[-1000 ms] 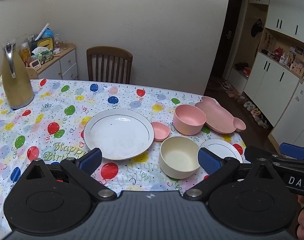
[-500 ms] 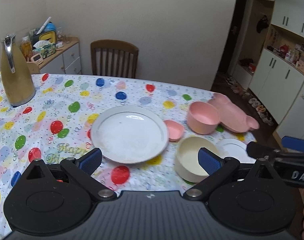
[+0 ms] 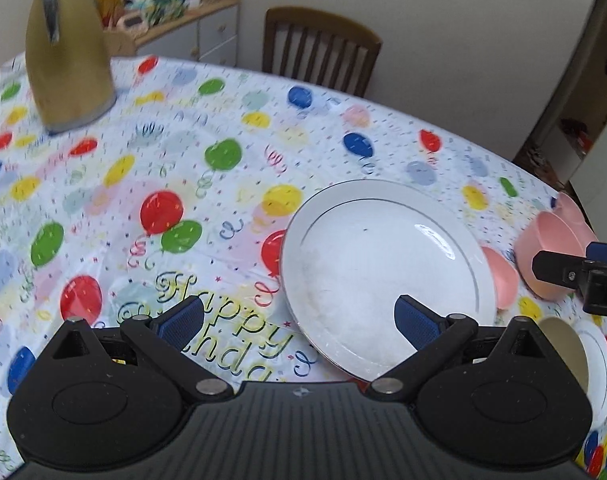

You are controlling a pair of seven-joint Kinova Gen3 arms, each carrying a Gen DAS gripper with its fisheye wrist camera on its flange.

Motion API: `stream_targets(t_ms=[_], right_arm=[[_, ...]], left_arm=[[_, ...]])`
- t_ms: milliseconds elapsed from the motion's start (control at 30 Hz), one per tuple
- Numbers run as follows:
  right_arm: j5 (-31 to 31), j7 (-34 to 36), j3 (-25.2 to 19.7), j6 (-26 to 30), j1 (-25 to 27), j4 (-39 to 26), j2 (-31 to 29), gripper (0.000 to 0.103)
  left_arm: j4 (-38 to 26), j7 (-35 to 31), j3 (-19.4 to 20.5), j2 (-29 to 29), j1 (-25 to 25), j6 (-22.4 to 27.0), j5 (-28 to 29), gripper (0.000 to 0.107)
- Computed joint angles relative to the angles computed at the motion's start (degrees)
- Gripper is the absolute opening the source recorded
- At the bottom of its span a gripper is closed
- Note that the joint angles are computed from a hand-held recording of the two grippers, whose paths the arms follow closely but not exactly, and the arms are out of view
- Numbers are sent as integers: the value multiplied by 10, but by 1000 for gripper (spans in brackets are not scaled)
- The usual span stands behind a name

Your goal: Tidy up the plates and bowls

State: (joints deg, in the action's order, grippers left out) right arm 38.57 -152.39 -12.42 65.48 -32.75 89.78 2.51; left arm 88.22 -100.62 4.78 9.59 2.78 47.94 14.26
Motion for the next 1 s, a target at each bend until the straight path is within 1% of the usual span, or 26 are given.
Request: stream_targets(t_ms=[67, 133, 233, 300, 367, 400, 533, 567, 600, 633, 667, 733, 800, 833, 867, 900, 967, 1000], right_arm=[[-26, 33, 14, -16, 17, -13, 18, 91], [-56, 65, 27, -24, 32, -29, 37, 83], [-110, 122, 44, -38, 54, -54, 63, 79], [-131, 155, 51, -44, 60, -66, 77, 75], [-151, 182, 59, -42, 66, -83, 93, 71], [-160, 189, 63, -43, 68, -87, 98, 68], [-195, 224, 78, -49, 85, -105, 118, 51], [-202, 231, 80, -50, 87, -108, 122, 49], [-209, 239, 82, -51, 90, -111, 127, 47], [-215, 246, 83, -51, 92, -112, 131, 43], [-222, 250, 85, -53, 94, -113, 134, 42], [-232, 255, 88, -59, 97, -112, 137, 34], [-237, 255, 91, -69, 99, -105, 137, 30], [-240, 254, 93, -79, 101, -98, 134, 25], [-246, 254, 93, -87, 105, -94, 132, 22], [-255, 256, 93, -91, 110, -93, 132, 15], [-258, 258, 94, -94, 111, -92, 133, 14], [-256, 260, 94, -94, 110, -92, 133, 14]], left_arm=[[-15, 14, -2, 17, -2, 13, 2, 102], [-26, 25, -3, 31, 0, 18, -5, 102], [-38, 36, -2, 47, 2, 26, -11, 101], [-41, 37, 0, 54, 0, 26, -9, 92], [-37, 52, -2, 55, 2, 14, -12, 85], [-37, 54, -1, 56, 0, 13, -9, 81], [-35, 57, 3, 63, -5, 10, 1, 77], [-36, 59, 4, 65, -4, 11, 0, 74], [-38, 60, 4, 68, -4, 13, 2, 67], [-39, 60, 5, 70, -5, 16, 4, 64], [-41, 61, 6, 72, -6, 20, 6, 61], [-42, 62, 7, 74, -8, 22, 12, 58], [-42, 58, 9, 75, -13, 25, 20, 49], [-41, 55, 10, 74, -15, 25, 25, 47], [-41, 52, 11, 75, -17, 26, 28, 43], [-42, 51, 11, 76, -17, 28, 29, 41], [-41, 46, 12, 76, -21, 28, 36, 39], [-40, 44, 12, 76, -22, 28, 39, 36]])
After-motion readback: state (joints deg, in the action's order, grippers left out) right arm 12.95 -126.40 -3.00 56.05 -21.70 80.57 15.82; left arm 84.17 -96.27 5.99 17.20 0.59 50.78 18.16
